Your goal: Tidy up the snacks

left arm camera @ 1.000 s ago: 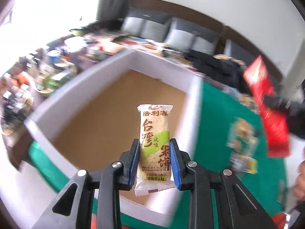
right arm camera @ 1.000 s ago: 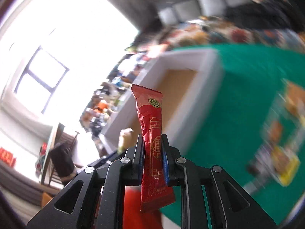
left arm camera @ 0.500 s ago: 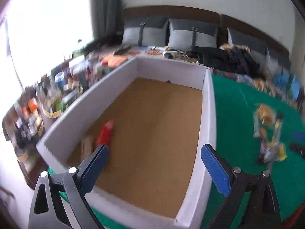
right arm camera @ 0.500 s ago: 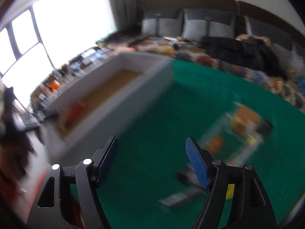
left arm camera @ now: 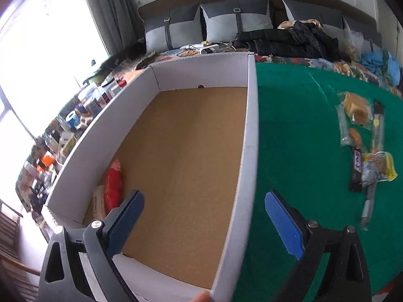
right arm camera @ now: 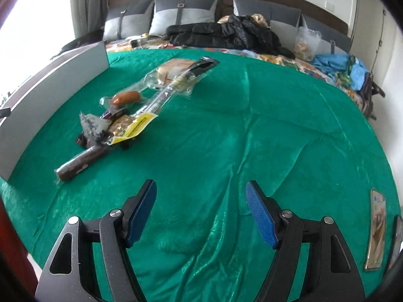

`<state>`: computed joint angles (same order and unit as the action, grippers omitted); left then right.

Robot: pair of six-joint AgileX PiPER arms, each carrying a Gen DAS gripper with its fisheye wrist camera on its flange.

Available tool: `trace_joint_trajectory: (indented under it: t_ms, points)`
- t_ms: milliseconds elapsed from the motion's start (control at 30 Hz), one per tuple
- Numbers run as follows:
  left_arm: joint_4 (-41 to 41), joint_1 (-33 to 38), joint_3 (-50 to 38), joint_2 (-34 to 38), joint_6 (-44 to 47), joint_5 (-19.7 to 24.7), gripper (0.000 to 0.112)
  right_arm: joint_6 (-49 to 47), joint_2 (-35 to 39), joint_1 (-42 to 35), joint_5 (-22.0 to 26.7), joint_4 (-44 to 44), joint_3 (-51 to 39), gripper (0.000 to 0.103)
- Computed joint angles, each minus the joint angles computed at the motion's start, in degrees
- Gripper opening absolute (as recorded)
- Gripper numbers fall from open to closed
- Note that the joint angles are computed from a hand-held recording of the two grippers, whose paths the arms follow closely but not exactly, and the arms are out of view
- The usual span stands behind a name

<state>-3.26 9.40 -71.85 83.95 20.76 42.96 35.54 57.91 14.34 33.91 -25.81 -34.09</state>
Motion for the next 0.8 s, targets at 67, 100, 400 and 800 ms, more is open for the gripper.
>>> trace_joint_trajectory:
  t_ms: [67,100,400,800]
  points:
    - [-0.07,-0.49,1.57,-1.18,-0.51,0.05,0.096,5.67,1.87,3.33,0.06,-4.12,-0.85,0.076]
    - [0.20,-0.90,2.31,-1.64,-0.75,-0.14,0.096,6.93,2.93,4.18,-0.02,-4.99,-1.53,0.076]
    - [0.70,-6.45,6.03,-11.79,-7.39,-0.92,0.097,16.60,5.53,7.72,0.96,-12.29,0.10,0.076]
    - [1.98,-23.36,6.40,-16.55,-17.41,4.74,0.101,7.25,4.10,-2.58,-6.86,-3.71,5.64,0.081]
